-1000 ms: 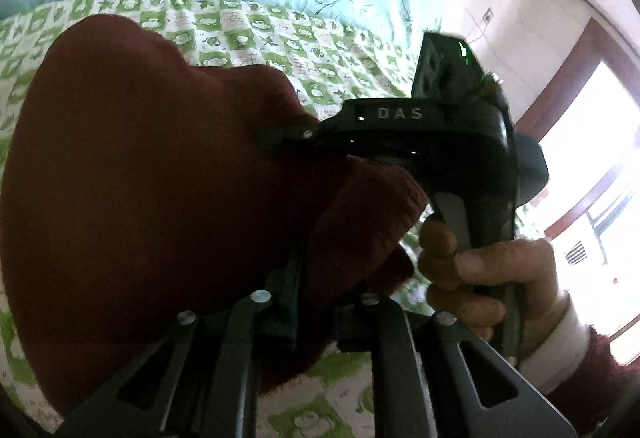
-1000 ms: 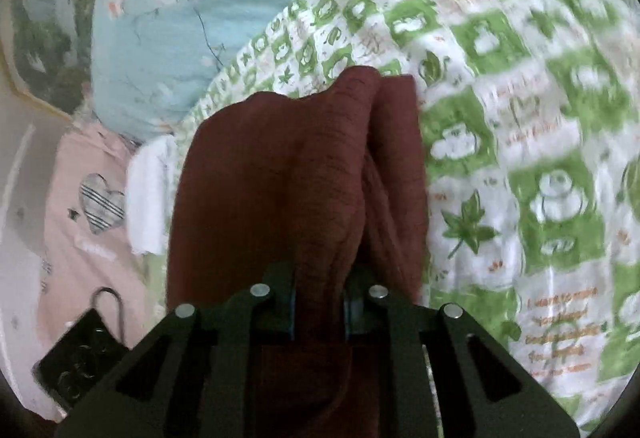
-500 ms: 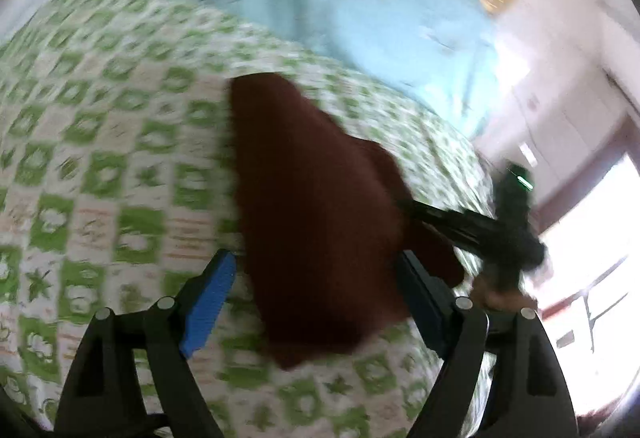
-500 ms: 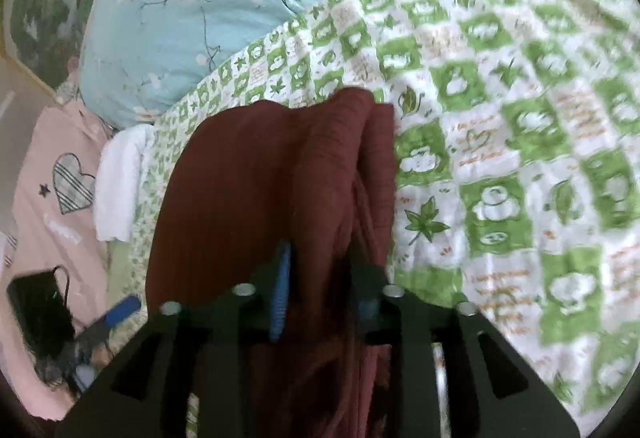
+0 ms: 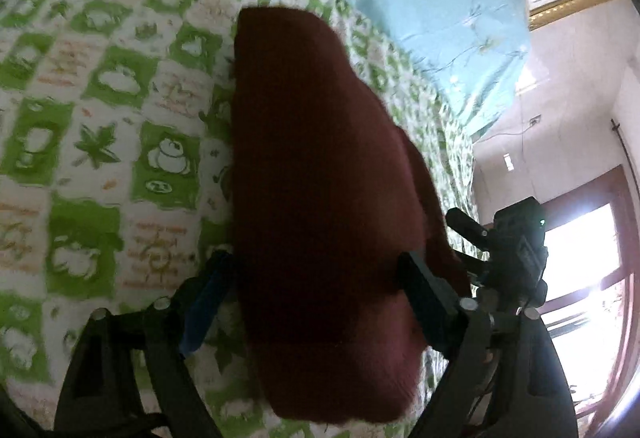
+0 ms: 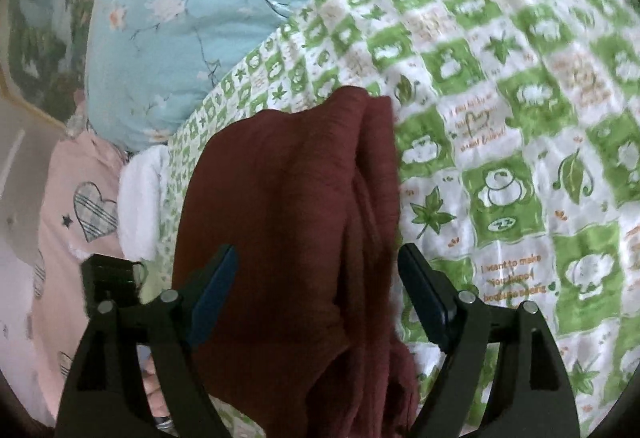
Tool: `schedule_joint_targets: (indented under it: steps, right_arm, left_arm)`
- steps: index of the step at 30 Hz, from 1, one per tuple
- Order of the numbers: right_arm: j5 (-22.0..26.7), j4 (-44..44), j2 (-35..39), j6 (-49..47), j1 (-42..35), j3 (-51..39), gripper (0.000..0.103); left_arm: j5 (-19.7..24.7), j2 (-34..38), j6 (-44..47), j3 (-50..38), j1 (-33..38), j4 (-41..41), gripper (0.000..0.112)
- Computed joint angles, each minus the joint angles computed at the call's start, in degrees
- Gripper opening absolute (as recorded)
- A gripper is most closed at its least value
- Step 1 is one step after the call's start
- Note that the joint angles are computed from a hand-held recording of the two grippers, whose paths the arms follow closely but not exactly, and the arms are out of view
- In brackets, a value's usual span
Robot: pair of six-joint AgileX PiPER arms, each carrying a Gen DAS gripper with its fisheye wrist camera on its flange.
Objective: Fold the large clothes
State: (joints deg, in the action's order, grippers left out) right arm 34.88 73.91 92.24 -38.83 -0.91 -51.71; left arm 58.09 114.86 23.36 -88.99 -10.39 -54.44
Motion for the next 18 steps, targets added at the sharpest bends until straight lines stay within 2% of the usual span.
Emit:
schedule_joint_targets:
  steps: [2, 9, 13, 15, 16, 17, 18]
  right_arm:
    - [1.5, 1.0, 1.1, -1.1, -0.8, -0.2, 0.082]
    - [4.5, 2.3, 3.8, -2.7, -1.2, -2.3, 0.082]
    - [3.2, -0.4, 5.8, -1.2, 1.2, -4.8, 0.082]
    - [1.8, -4.7, 6.0, 1.6, 3.1, -6.1, 0.074]
    - [2.1, -5.8, 6.6, 2.6, 3.5, -6.5, 0.054]
    - [3.3, -4.6, 7.1, 1.9, 2.9, -6.4, 0.047]
    - [4.1, -2.1, 7.4, -0.3, 2.4, -5.7, 0.044]
  left_arm:
    - [1.3, 2.8, -0.5, -2.3, -0.4, -0.3, 0.091]
    - [-0.1, 3.0, 0.3, -3.3, -3.5, 2.5, 0.092]
    - [-0.5, 4.1, -1.8, -6.7, -6.7, 8.0, 0.092]
    - [-1.8, 3.8, -0.8, -6.4, -7.8, 8.9, 0.085]
    - [-2.8, 3.3, 0.1, -5.5, -8.0, 8.9, 0.082]
    - [-4.0, 2.5, 1.2, -4.0, -8.3, 8.7, 0.077]
    - [-5.3, 1.5, 2.3, -2.4, -8.4, 8.1, 0.073]
